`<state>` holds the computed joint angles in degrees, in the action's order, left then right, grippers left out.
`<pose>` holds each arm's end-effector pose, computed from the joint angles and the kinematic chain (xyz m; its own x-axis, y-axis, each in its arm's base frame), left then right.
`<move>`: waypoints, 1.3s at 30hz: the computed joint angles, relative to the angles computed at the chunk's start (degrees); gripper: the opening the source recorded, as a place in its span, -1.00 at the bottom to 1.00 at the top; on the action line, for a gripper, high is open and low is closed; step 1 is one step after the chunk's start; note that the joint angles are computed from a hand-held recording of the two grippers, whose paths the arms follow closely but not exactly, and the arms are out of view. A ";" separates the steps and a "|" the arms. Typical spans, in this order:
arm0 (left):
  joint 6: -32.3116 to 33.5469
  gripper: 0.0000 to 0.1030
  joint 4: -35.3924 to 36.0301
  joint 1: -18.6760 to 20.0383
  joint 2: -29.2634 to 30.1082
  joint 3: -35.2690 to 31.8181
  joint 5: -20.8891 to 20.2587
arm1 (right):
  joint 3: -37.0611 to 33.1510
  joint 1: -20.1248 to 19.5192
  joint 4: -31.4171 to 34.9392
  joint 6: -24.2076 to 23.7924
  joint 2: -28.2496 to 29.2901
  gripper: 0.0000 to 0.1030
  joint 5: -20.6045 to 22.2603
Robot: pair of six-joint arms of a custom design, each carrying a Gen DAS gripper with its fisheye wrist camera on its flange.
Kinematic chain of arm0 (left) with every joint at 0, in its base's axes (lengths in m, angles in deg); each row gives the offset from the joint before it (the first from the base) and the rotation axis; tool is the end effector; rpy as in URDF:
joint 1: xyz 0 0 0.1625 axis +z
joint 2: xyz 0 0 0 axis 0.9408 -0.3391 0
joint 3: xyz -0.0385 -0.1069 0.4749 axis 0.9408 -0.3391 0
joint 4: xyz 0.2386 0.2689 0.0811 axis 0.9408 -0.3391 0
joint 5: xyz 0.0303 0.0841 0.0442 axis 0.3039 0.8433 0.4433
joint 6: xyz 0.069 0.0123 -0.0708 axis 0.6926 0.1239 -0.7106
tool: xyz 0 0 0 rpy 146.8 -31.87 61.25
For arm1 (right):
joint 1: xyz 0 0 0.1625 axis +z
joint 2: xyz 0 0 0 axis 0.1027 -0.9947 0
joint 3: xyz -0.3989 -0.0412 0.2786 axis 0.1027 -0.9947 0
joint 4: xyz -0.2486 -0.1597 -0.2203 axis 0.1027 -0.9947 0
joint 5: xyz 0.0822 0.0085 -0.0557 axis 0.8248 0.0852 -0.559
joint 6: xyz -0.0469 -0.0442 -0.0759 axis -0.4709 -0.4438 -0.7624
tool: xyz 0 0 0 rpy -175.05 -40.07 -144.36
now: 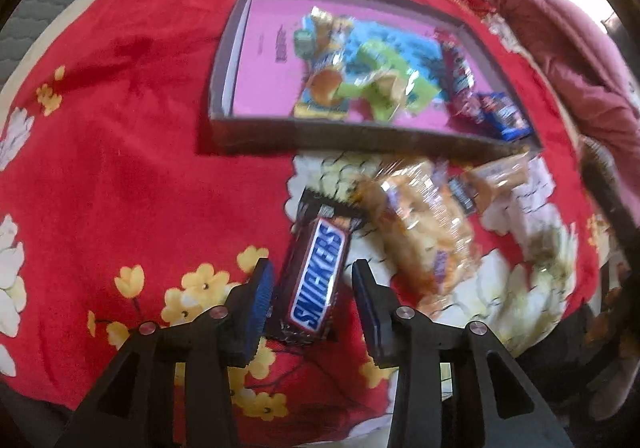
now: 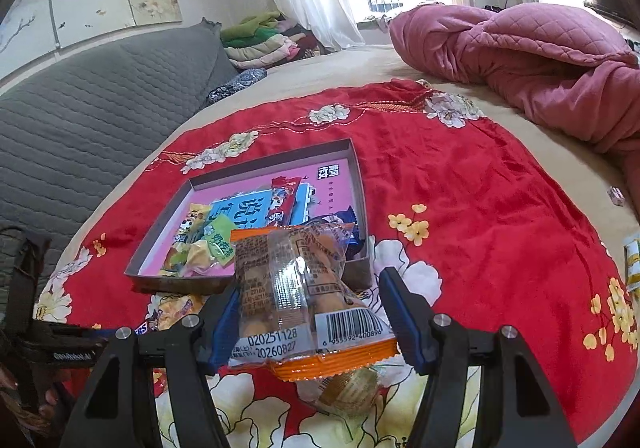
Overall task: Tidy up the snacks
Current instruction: 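Carry the Snickers bar into the box with the left tool while the right tool carries the bread bag in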
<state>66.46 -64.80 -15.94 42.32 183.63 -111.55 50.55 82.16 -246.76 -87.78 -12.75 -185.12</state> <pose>-0.2392 -0.6477 0.0431 -0.7778 0.3451 -0.5254 0.4037 0.9149 0.0032 0.0682 -0.5290 0.2359 -0.8078 0.2466 0.5355 -0.3124 0.5913 -0.7435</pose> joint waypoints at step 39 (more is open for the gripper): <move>5.32 -0.42 -7.59 1.00 2.43 -8.16 -0.26 | -11.70 2.45 8.45 -0.56 5.71 0.26 -0.56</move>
